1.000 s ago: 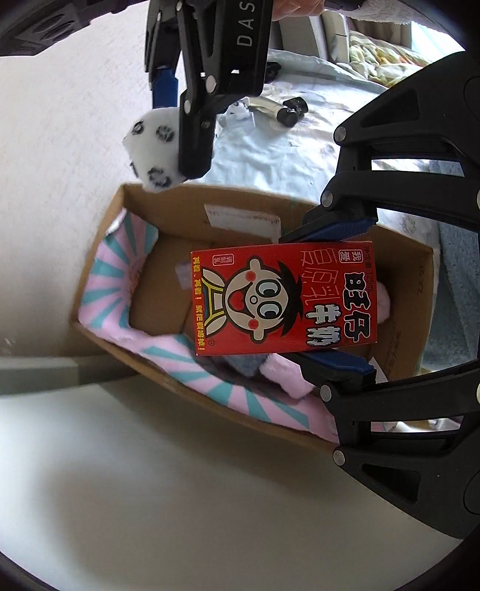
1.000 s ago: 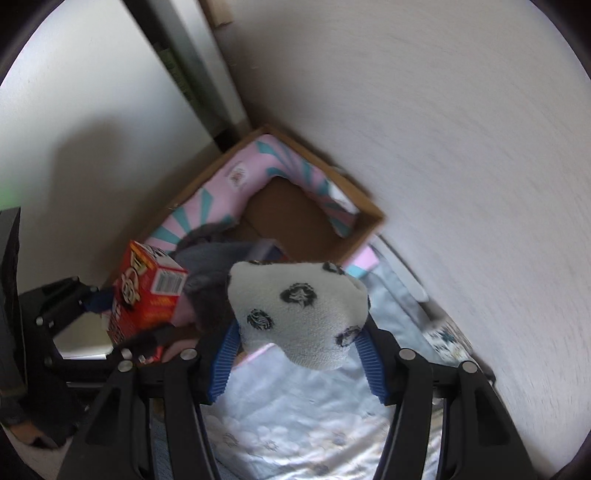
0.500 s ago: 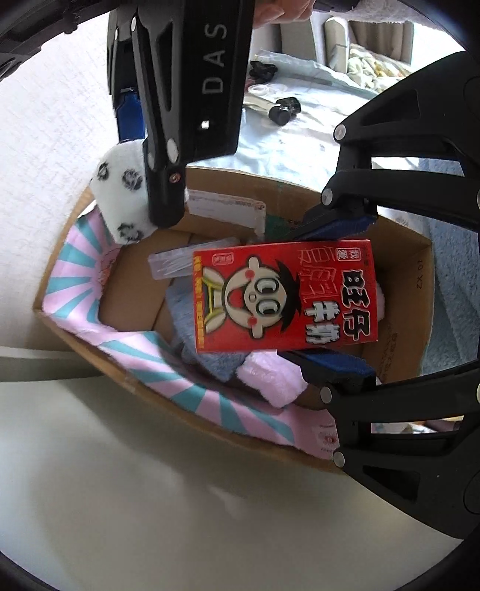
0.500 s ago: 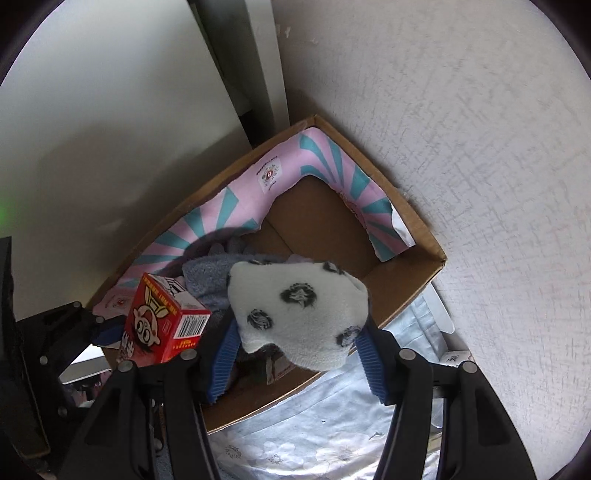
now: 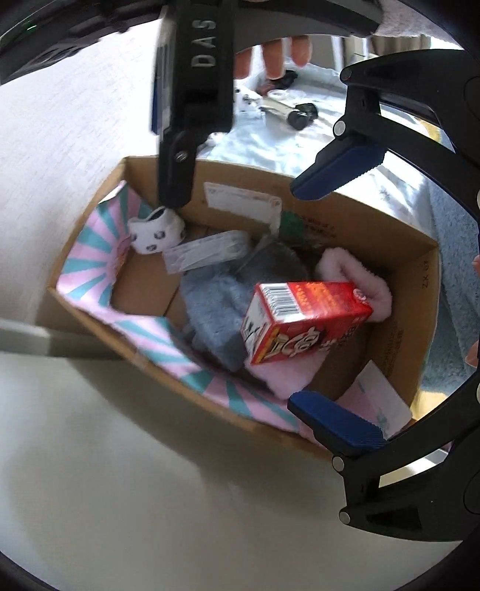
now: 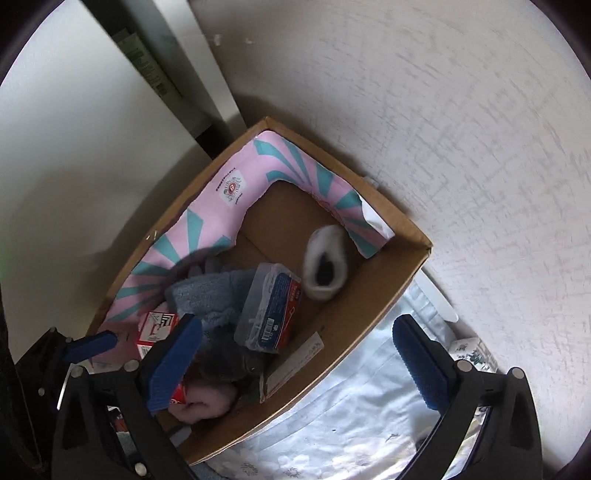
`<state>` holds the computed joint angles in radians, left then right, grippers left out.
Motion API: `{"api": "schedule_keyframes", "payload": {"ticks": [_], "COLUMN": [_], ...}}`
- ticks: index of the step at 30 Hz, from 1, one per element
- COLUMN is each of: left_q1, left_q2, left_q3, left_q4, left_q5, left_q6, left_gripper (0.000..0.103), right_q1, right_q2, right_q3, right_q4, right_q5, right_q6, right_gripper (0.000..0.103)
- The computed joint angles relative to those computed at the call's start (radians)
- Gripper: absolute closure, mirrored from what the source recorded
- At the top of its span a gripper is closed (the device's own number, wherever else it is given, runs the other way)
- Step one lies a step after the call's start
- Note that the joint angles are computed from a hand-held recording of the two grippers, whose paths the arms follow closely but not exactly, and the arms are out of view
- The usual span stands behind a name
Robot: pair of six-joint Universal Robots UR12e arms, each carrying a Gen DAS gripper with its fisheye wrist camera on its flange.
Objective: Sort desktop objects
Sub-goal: 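Open both tools to drop the carton and panda sock into the box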
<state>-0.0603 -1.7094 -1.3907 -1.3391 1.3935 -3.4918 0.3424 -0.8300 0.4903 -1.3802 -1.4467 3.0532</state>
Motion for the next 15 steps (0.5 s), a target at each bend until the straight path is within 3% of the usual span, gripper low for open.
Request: {"api": "schedule_keyframes", "payload": {"ticks": [4, 8, 15], "left_q1": [0.000, -0.014, -0.031], "left_q2": [-0.003, -0.021, -0.027], "left_q3": [0.008, 0.044, 0.067], "left_q4": [-0.001, -0.064, -0.079], "left_q5": [-0.010, 0.012, 0.032], "left_q6": [0.017, 0.105, 0.167], "left_gripper": [0.000, 0.000, 0.000], "right_q1": [-0.004, -0.007, -0.010], "right_q2": [-0.034, -0.060, -0.139], "right_q3": [0.064, 0.108, 0.219], "right_q4": [-0.059, -0.088, -0.160], "right_q5": [0.010, 0.016, -0.001], "right_q6": [0.026, 0.042, 0.007], "right_gripper": [0.000, 0.000, 0.000]}}
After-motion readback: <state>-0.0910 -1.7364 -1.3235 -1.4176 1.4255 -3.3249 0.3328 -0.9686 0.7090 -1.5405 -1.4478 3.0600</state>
